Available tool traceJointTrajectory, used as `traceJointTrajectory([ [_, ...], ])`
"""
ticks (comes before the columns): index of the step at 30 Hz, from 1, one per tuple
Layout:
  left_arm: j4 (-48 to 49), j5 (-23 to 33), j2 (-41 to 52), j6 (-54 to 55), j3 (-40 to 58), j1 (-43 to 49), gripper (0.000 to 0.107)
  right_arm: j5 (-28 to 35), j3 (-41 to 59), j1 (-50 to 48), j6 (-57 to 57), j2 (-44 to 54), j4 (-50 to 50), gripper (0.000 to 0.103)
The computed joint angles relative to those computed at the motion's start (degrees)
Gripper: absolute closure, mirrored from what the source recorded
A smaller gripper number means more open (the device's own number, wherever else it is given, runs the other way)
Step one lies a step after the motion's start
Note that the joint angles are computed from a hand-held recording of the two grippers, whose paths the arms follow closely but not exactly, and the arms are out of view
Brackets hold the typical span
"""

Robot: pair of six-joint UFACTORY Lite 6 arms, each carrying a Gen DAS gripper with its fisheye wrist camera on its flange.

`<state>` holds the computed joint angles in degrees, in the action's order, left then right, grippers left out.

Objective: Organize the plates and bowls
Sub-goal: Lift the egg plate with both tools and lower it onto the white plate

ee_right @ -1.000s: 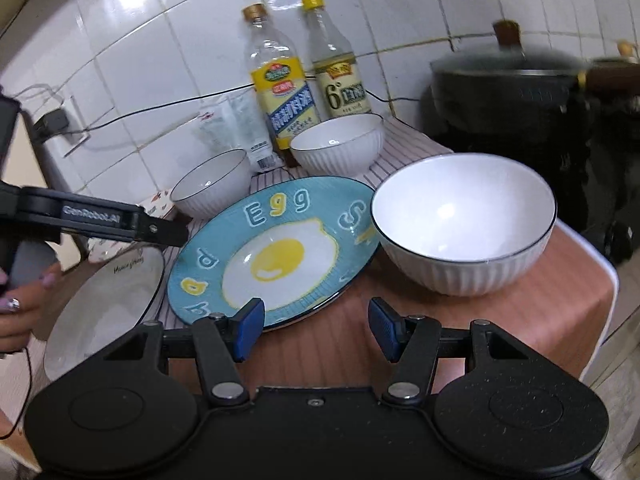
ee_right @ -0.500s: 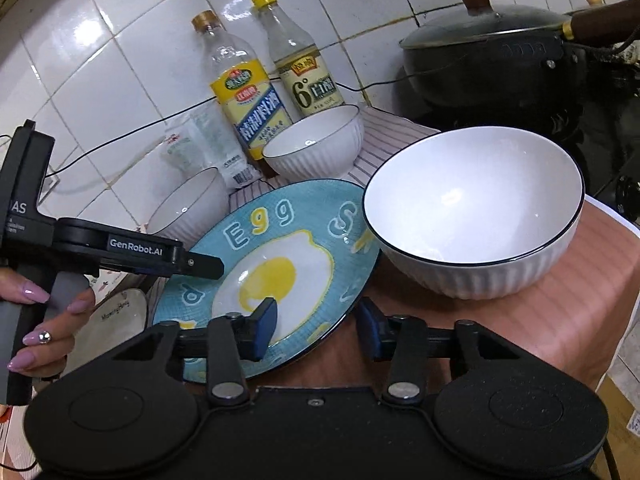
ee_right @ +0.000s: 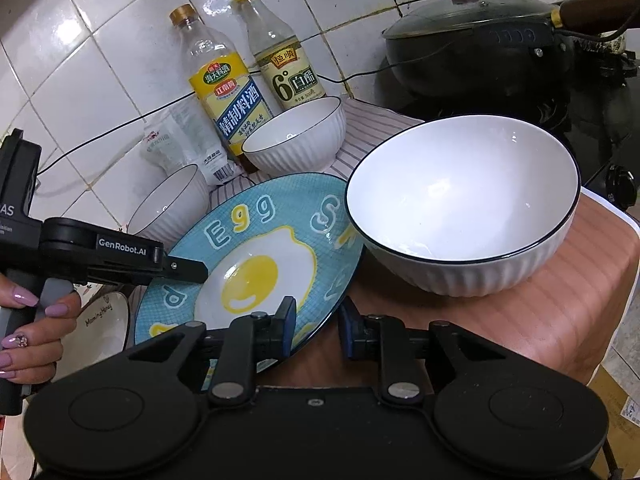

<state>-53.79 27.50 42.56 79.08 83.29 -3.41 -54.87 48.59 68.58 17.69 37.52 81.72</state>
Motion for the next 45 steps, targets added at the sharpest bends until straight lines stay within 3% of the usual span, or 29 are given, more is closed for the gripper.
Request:
traceJointTrajectory([
  [3, 0.2, -0.6, -1.0, 0.4, -1.1, -0.1, 0.074, 3.8, 0.4, -1.9, -6.0, -2.4, 1.4, 0.077],
  [6, 2.4, 2.6, -1.0, -1.3, 0.3, 1.3, 0.074, 4.8, -1.3, -2.5, -4.5, -4.3, -0.6, 0.077],
  [11, 3.6, 8.4, -3.0, -3.0, 1.2, 3.9, 0.074, 3.2, -2.1, -0.5, -3.7, -5.5, 0.6, 0.077],
  [17, 3.5, 9.5, -9.5, -1.3, -4.1, 7.2, 0.074, 1.4, -0.6, 2.7, -8.0, -7.7, 3.7, 0.077],
  [31, 3.4, 18.8, -28.2, 4.8, -16.9, 27.6, 0.074, 0.9, 12.4, 9.2, -19.6, -6.4, 6.6, 0.077],
  [41, 6.3, 22.2, -21.3, 4.0, -13.2, 40.2, 0.074, 6.7, 25.3, 7.7, -30.8, 0.3, 6.8, 0.078],
  [45, 7.3, 20.6, -17.8, 3.6, -13.0, 41.4, 0.074, 9.7, 27.8, 5.6, -33.4, 2.6, 6.2, 0.078],
])
